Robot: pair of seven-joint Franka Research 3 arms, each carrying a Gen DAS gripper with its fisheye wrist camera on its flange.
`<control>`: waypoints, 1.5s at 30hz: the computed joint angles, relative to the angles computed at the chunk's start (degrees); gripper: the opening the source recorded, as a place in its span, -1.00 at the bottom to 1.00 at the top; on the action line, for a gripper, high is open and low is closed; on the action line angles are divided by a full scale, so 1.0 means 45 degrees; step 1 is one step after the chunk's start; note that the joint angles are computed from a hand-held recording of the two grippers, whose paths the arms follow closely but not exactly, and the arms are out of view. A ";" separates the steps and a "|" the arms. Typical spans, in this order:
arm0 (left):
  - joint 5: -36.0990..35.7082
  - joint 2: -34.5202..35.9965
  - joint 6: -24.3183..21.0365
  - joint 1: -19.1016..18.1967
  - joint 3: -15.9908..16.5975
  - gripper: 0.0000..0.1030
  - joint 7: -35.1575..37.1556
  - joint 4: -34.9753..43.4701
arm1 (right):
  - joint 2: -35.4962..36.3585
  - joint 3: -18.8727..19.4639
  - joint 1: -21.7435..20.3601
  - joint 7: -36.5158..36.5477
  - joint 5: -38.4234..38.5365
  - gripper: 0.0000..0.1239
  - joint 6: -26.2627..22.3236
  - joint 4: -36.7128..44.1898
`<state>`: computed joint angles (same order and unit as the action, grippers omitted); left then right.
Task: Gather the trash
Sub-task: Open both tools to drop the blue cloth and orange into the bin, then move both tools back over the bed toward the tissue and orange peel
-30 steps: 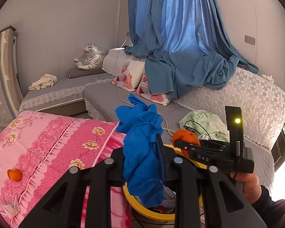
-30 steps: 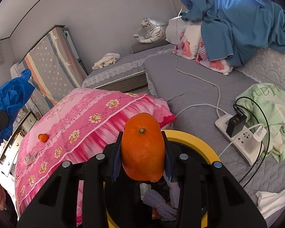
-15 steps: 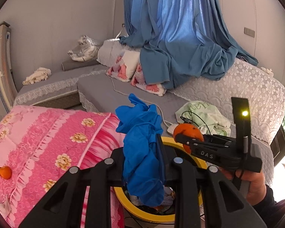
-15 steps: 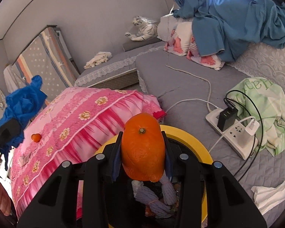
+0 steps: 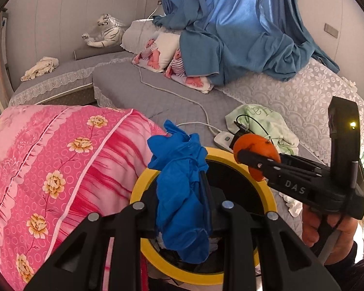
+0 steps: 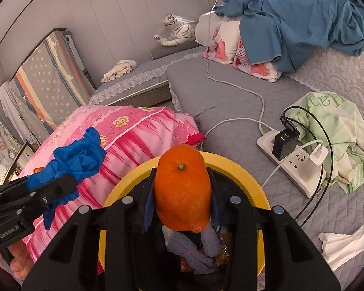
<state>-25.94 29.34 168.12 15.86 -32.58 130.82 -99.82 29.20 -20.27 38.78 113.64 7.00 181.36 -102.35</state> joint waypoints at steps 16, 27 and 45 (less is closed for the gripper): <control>-0.0161 -0.0472 0.1796 0.1991 -0.1540 0.51 -0.0405 -0.1115 | -0.0015 -0.0874 0.0637 0.0952 -0.0341 0.01 -0.0037 -0.0037; 0.0100 -0.0619 0.3555 0.7245 -0.6339 0.52 0.0046 -0.2863 | 0.0600 0.0159 0.0284 -0.0359 -0.0778 0.02 -0.0250 0.1820; 0.2316 -0.1053 0.5589 1.1976 -0.8528 0.52 -0.2655 -0.4826 | 0.5087 0.4015 -0.1267 -0.3737 -0.1424 0.04 -0.4035 1.0342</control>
<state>-15.51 24.60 193.27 69.75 -70.96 118.87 -121.54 52.09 -2.20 33.08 96.82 0.59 163.21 -55.81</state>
